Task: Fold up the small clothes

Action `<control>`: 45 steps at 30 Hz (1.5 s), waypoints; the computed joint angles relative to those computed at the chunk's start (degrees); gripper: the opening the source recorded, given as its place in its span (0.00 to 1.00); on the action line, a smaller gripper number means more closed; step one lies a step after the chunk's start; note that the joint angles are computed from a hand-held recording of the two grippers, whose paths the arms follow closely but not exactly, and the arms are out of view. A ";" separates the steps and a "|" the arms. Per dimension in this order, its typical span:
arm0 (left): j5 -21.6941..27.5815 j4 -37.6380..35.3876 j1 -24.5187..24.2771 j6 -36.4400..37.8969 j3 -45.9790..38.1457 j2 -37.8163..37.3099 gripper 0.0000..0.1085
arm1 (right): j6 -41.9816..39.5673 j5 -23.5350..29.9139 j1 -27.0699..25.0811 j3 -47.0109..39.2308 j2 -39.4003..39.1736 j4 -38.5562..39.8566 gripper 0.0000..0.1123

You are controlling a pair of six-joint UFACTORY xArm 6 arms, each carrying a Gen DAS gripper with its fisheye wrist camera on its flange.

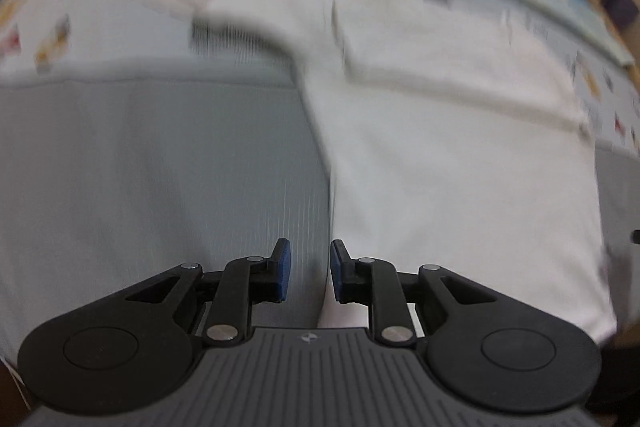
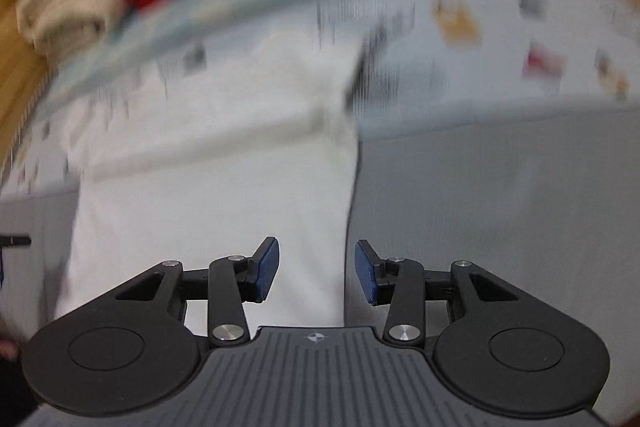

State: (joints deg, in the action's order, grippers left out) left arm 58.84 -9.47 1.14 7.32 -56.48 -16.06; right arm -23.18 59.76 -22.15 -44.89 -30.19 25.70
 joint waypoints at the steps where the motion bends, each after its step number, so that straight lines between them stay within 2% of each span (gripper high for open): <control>1: 2.88 0.04 0.44 0.13 -0.01 0.78 0.22 | 0.37 2.73 0.12 -0.21 1.11 -1.43 0.39; 2: 4.29 -0.18 0.78 0.74 0.19 1.26 0.22 | 0.05 3.83 0.68 0.33 1.61 -2.76 0.39; 4: 4.73 -0.57 0.80 3.48 1.38 1.03 0.29 | -1.01 4.39 2.02 1.73 1.71 -5.55 0.40; 5: 5.06 -0.50 0.75 4.87 2.00 0.74 0.40 | -1.48 4.85 2.52 2.22 1.93 -7.06 0.40; 6: 5.66 -0.14 0.60 5.80 2.32 0.65 0.47 | -1.54 5.19 2.88 2.64 2.09 -8.48 0.41; 9: 6.92 1.00 -0.18 7.76 3.72 -0.12 0.47 | -1.18 5.03 3.36 4.11 1.58 -11.72 0.43; 14: 6.85 1.10 -1.72 11.59 6.00 -1.94 0.50 | -3.55 5.59 4.29 5.86 -0.27 -12.33 0.46; 16: 6.63 1.44 -2.04 11.76 6.42 -2.42 0.50 | -4.85 5.65 4.97 6.49 -1.19 -12.25 0.46; 17: 6.67 1.33 -2.00 11.70 6.63 -2.74 0.49 | -5.42 5.97 5.14 6.59 -1.41 -12.04 0.43; 19: 6.54 1.39 -2.24 11.67 6.82 -3.10 0.37 | -6.81 6.48 5.40 6.77 -1.91 -11.82 0.23; 20: 6.75 1.16 -2.14 12.25 6.96 -3.38 0.27 | -7.66 6.76 5.42 6.79 -2.08 -11.55 0.07; 21: 7.27 0.38 -1.95 13.13 7.00 -3.62 0.16 | -7.60 6.01 6.22 5.87 -0.43 -11.23 0.05; 24: 7.80 -0.39 -2.36 15.42 7.81 -5.04 0.07 | -9.07 6.53 5.49 5.51 -0.08 -10.19 0.04; 31: 9.08 -1.26 -3.28 16.59 8.83 -7.20 0.05 | -12.23 8.68 2.15 3.75 0.40 -8.80 0.03; 35: 10.20 -2.36 -3.44 19.34 8.16 -6.93 0.05 | -11.65 7.94 1.04 3.93 0.01 -10.56 0.03; 40: 11.26 -0.85 -4.08 19.44 6.88 -6.38 0.08 | -11.90 9.47 0.36 3.44 -0.02 -11.18 0.04; 44: 9.63 -3.78 -3.79 18.94 5.99 -7.17 0.24 | -12.99 8.32 1.59 4.26 -2.13 -11.09 0.07; 45: 9.36 -5.54 -3.63 19.71 5.83 -7.58 0.27 | -13.05 7.52 1.48 4.46 -2.66 -10.61 0.11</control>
State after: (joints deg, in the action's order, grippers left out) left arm 68.20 -15.01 -2.49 27.03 -50.65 -23.64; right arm -36.24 67.29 -20.67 -40.44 -32.85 15.09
